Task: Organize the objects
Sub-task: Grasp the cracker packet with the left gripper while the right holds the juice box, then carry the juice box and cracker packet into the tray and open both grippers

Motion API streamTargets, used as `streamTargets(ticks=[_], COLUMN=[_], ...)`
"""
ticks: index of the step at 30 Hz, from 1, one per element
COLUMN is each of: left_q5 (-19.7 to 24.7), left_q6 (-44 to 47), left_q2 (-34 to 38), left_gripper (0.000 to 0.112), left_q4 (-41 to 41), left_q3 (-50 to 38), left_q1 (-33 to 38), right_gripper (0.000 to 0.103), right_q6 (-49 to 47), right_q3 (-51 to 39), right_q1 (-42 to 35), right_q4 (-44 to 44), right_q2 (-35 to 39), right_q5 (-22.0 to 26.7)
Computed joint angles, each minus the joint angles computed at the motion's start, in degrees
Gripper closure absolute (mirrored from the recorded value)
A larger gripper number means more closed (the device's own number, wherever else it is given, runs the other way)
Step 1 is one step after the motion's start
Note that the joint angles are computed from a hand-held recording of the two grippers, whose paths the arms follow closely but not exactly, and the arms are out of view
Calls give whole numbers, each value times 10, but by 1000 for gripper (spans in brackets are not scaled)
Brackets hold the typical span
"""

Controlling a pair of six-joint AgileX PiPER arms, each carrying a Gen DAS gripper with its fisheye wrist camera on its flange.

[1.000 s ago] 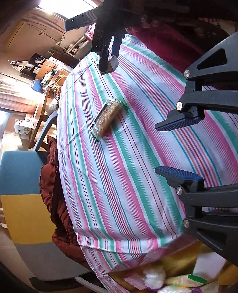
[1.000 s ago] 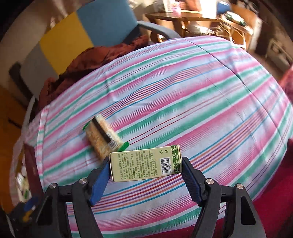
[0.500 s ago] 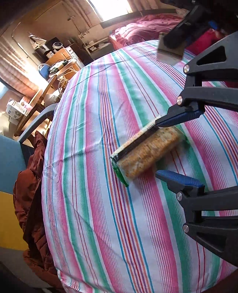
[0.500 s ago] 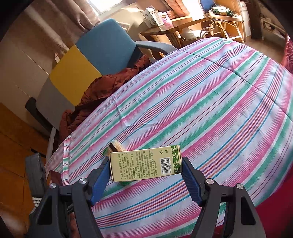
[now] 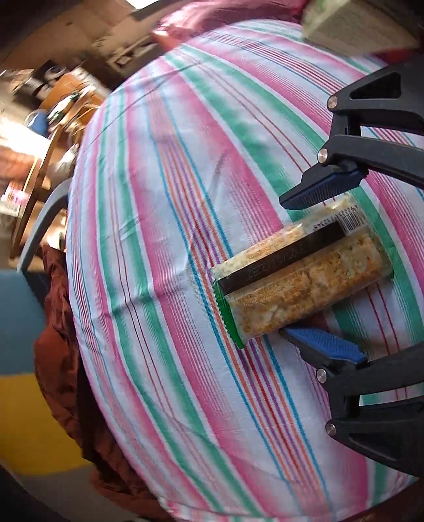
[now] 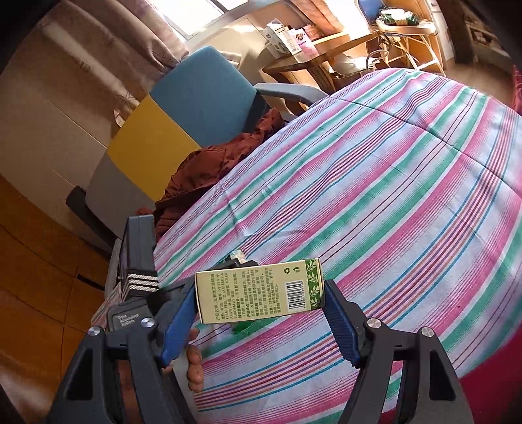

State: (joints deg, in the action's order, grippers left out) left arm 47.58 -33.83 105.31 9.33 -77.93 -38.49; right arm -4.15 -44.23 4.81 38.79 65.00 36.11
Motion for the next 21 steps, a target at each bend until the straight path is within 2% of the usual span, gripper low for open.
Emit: streamTargets(ticks=[2,3,7,11,17,21], left_q5=[-28,-42,-61,-83,-35,-16], left_q6=[-20,-13,-8,-42,-240,-318], left_q2=[-27,-44,-122,-237,-386,-425], left_gripper=[56,61,62,62,62,62], left_q4=[40,26,30,55,191,231], left_q3=[44,66,161,288,421,451], left_q1=[-15,-7,-2,-21,-162,-219], right_gripper=[28,28,28,28,28,28], right_q6=[5,2,-10,-26,-17,4], right_q3=[0,0,-1,-14,-30,-35], right_q1=[1,0,-4,1,21,33], right_q4=[-3,0,10,14,-14,-36], right_q2=[-1,-2,0,18,38,41], right_q5=[-3,-3,2,20,35,33])
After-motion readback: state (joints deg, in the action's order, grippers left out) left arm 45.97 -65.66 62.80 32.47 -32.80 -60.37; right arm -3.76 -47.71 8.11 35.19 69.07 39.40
